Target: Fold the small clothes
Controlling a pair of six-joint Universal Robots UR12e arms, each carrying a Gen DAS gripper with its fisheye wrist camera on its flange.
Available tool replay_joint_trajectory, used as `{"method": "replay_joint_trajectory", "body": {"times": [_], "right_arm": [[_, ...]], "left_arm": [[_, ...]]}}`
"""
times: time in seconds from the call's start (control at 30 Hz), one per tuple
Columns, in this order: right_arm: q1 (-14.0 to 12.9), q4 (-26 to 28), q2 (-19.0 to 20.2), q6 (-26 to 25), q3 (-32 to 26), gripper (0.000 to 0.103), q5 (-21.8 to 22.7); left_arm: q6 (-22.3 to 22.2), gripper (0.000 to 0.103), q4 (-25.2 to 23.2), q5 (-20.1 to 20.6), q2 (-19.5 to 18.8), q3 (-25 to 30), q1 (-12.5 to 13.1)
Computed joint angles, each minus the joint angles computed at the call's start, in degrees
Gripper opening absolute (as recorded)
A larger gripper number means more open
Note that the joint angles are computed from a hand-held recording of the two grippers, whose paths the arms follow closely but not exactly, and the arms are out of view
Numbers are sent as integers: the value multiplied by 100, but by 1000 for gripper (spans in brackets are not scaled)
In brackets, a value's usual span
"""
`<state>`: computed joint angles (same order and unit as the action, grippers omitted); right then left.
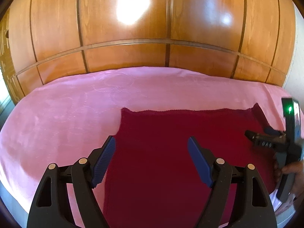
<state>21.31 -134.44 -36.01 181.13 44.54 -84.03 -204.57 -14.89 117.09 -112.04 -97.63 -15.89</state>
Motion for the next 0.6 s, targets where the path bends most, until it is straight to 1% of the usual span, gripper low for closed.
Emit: {"method": "replay_joint_trajectory", "body": {"times": [0.03, 0.1, 0.13, 0.2, 0.23, 0.3, 0.33, 0.4, 0.43, 0.47, 0.5, 0.6], "right_arm": [[-14, 43, 7, 10, -46, 101, 60], [-11, 306, 105, -82, -299, 100, -71], [-6, 575, 218, -103, -554, 100, -215], [-12, 981, 383, -121, -906, 100, -306], [-7, 1347, 560, -155, -1258, 100, -435], [-16, 1665, 804, -110, -1684, 101, -502], [-24, 1736, 895, -98, -1831, 101, -491], [-30, 1839, 1051, 28, -2100, 101, -494], [-28, 1865, 1105, 69, -2193, 101, -509], [-25, 1845, 1101, 69, -2179, 101, -518], [-25, 1863, 1132, 60, -2234, 101, -510], [-63, 1783, 1029, 65, -2070, 101, -337]], "left_arm": [[35, 77, -16, 1, -20, 19, -2], [71, 77, -89, -19, -54, 54, 5], [74, 77, -162, -67, -77, 83, 23], [102, 77, -212, -107, -121, 109, 52], [120, 77, -322, -98, -160, 150, 69], [87, 77, -551, -146, -221, 207, 117], [69, 77, -619, -205, -241, 216, 146], [-104, 77, -1049, -416, -311, 291, 235], [-229, 77, -1036, -621, -313, 249, 298], [-326, 79, -899, -732, -303, 186, 338], [-391, 80, -743, -783, -298, 132, 360], [-330, 82, -665, -777, -304, 106, 364]]}}
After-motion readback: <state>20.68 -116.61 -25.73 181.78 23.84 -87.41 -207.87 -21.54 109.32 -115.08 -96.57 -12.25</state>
